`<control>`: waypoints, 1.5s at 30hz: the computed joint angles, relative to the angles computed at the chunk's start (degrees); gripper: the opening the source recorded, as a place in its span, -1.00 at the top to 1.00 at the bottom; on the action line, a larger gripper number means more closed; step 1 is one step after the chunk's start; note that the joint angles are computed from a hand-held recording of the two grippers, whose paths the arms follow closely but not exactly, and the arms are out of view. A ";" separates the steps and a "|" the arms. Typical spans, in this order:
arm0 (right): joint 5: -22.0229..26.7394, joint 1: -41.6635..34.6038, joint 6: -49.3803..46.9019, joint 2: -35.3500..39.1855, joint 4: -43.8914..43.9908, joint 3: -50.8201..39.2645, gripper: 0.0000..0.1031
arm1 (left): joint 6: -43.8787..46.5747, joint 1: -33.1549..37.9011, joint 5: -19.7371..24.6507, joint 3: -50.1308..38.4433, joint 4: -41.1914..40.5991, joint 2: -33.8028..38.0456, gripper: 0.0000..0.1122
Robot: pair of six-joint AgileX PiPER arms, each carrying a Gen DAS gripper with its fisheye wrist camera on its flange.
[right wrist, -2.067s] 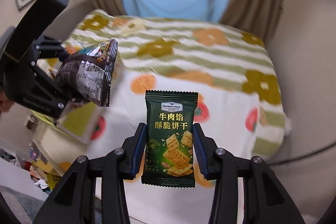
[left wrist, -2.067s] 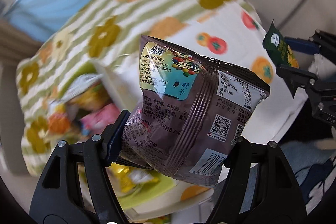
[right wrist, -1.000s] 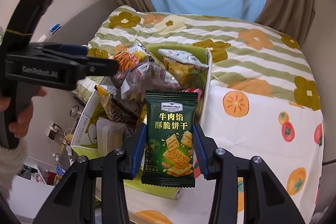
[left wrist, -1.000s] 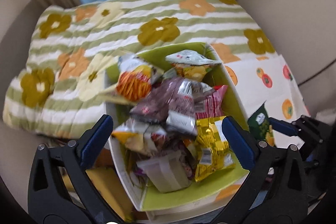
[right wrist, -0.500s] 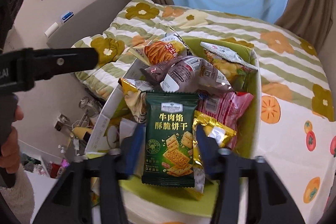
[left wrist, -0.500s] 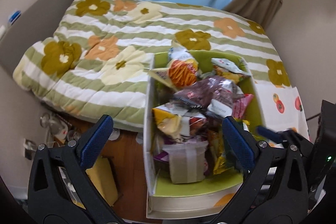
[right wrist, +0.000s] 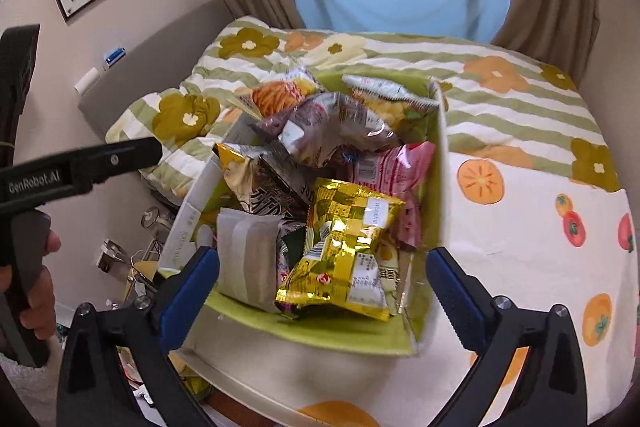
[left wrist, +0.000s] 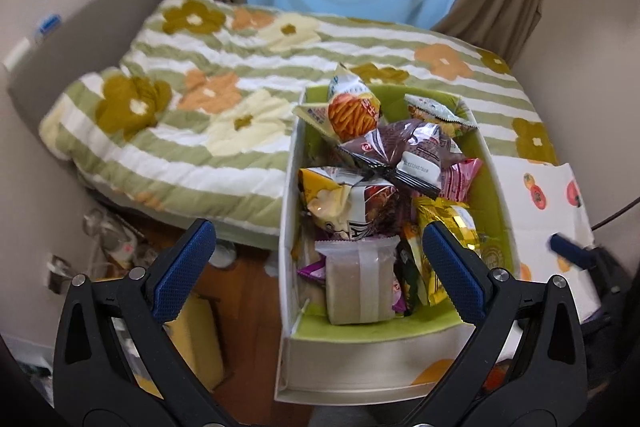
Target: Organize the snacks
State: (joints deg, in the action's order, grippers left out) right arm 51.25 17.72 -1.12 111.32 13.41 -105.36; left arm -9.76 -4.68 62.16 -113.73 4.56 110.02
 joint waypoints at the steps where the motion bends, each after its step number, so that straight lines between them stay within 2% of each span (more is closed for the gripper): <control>1: -0.52 -0.44 -0.54 -1.92 0.22 1.46 -0.99 | -1.35 -0.98 -0.79 1.81 1.50 -1.59 -0.83; 5: -3.03 -2.47 -2.69 -9.31 0.76 7.38 -0.99 | -8.79 -6.56 -4.83 11.53 7.32 -10.74 -0.83; 12: -3.75 -9.69 -6.28 -24.61 1.18 15.68 -0.99 | -29.00 -22.24 -6.72 23.07 24.74 -24.62 -0.83; 16: -4.38 -14.30 -7.19 -33.21 -0.17 21.22 -0.99 | -39.26 -32.47 -3.60 26.08 35.85 -28.29 -0.83; 19: -4.62 -15.77 -5.11 -37.70 -5.15 24.84 -0.99 | -45.13 -39.15 -0.59 27.43 41.43 -29.57 -0.83; 24: -6.86 -20.50 -7.74 -44.37 -3.73 32.41 -0.99 | -52.07 -47.89 3.15 30.53 49.62 -29.94 -0.83; 30: -6.07 -25.23 -11.41 -47.72 0.07 35.48 -0.99 | -52.16 -51.05 4.33 28.88 49.24 -28.77 -0.83; 45: -7.61 -25.19 -10.12 -48.98 -1.02 36.78 -0.99 | -51.59 -51.95 4.15 27.78 48.33 -28.00 -0.83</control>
